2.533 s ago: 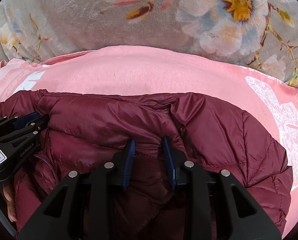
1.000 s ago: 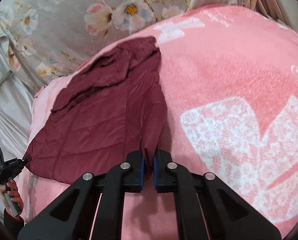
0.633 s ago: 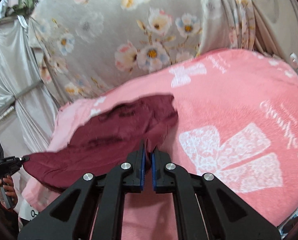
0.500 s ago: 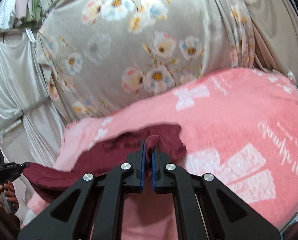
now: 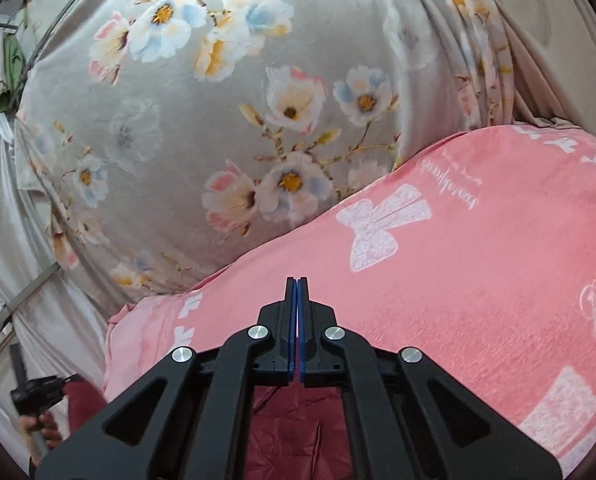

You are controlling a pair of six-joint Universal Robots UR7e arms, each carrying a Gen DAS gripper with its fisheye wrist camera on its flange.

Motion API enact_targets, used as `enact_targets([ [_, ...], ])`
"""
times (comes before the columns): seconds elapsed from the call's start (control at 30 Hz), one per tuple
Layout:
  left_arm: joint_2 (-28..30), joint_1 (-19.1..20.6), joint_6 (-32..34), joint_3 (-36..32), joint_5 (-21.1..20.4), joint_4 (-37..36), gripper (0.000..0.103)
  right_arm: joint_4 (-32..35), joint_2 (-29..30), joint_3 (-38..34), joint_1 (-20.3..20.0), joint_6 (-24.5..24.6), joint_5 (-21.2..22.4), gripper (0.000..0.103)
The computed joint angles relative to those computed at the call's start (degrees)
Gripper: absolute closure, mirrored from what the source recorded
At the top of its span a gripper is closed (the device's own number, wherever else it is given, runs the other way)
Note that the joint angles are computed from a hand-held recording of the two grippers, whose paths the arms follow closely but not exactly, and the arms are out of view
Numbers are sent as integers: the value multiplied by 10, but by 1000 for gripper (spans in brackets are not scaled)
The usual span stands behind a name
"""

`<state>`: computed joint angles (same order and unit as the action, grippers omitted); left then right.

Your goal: Fold large clothes

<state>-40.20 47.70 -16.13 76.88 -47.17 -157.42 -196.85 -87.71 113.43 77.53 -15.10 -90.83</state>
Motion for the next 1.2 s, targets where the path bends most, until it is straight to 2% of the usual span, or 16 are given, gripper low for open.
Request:
enact_targets([
  [0.1, 20, 8, -2, -27, -4, 16, 100, -11, -45, 50, -8, -44, 14, 98],
  [0.13, 28, 10, 1, -37, 0, 21, 100, 5, -70, 69, -15, -59, 30, 89],
  [0.17, 35, 12, 4, -47, 2, 25, 100, 16, -87, 81, -17, -69, 38, 66],
  [0.2, 40, 13, 5, -54, 4, 29, 100, 25, -104, 96, -18, -82, 38, 51],
  [0.23, 46, 14, 3, -62, 8, 36, 100, 20, -121, 116, -19, -96, 34, 28],
  [0.27, 54, 17, 1, -74, 12, 43, 100, 17, -130, 130, -18, -109, 27, 24],
  [0.33, 68, 22, -5, -92, 24, 50, 100, 18, -133, 144, -13, -122, -6, 24],
  [0.43, 87, 30, -19, -120, 39, 69, 100, 25, -117, 147, -16, -115, -25, 24],
  [0.63, 116, 45, -34, -162, 66, 101, 100, 60, -10, 65, 2, -117, -69, 24],
  [0.8, 128, 53, -30, -182, 70, 117, 101, 108, 100, -61, 21, -102, -131, 25],
  [0.93, 136, 59, -21, -191, 70, 125, 101, 194, 168, -161, 10, -34, -157, 26],
  [1.0, 141, 60, -9, -195, 70, 122, 101, 246, 192, -202, 3, -4, -156, 31],
  [1.03, 143, 60, -1, -197, 70, 121, 101, 272, 204, -222, 2, 8, -163, 36],
  [1.1, 149, 60, 8, -204, 69, 122, 101, 309, 227, -255, 2, 19, -179, 54],
  [1.17, 152, 61, 17, -210, 66, 121, 101, 313, 236, -267, 5, 21, -193, 103],
  [1.2, 152, 61, 20, -212, 60, 119, 101, 293, 231, -260, 6, 28, -182, 103],
])
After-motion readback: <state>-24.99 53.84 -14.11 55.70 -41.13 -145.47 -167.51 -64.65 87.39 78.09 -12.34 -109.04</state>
